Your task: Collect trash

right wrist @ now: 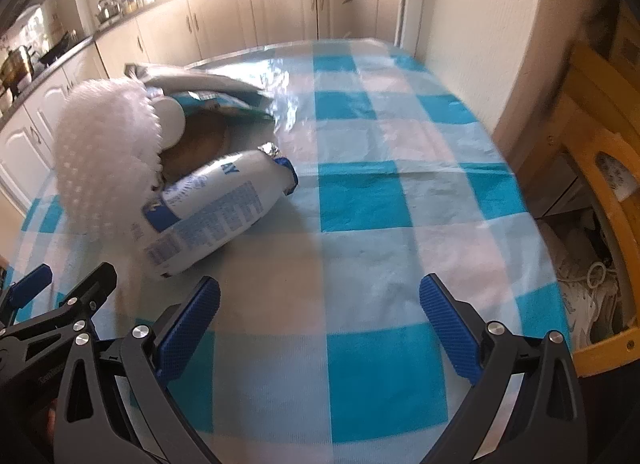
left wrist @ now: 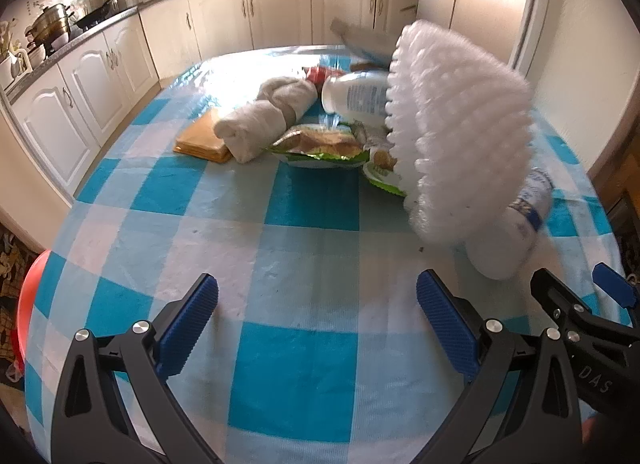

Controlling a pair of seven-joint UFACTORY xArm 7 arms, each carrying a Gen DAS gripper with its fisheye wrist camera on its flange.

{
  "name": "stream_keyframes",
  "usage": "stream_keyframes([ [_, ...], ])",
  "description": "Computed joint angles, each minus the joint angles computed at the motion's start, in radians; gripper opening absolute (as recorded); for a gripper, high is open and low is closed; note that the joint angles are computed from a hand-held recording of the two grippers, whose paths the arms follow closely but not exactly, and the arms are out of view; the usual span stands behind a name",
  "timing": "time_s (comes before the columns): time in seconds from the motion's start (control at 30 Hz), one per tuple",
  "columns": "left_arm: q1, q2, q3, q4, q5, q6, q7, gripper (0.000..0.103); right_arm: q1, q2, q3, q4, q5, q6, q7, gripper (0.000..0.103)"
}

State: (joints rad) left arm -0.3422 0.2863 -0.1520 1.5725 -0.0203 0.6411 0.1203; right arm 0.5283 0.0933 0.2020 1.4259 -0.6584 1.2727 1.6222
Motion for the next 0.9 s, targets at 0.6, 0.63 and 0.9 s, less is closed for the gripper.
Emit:
stream_keyframes([
  [0.6, 0.087, -0.291, 0.006, -0.184, -0.336, -0.267, 0.281, 0.1, 0.246, 0.059, 0.072, 0.328, -0.445, 0.467, -0.01, 0.099],
  [0.63, 0.085, -0.309, 0.011, -0.199, -0.36, -0.287, 0.305, 0.1, 0.266, 0.067, 0.068, 0.348, -0.473, 0.486, -0.019, 0.099],
  [0.9, 0.034, -0.407, 0.071, -0.259, -0.517, -0.41, 0.459, 0.1, 0.398, 0.104, 0.034, 0.462, -0.627, 0.572, -0.037, 0.099],
])
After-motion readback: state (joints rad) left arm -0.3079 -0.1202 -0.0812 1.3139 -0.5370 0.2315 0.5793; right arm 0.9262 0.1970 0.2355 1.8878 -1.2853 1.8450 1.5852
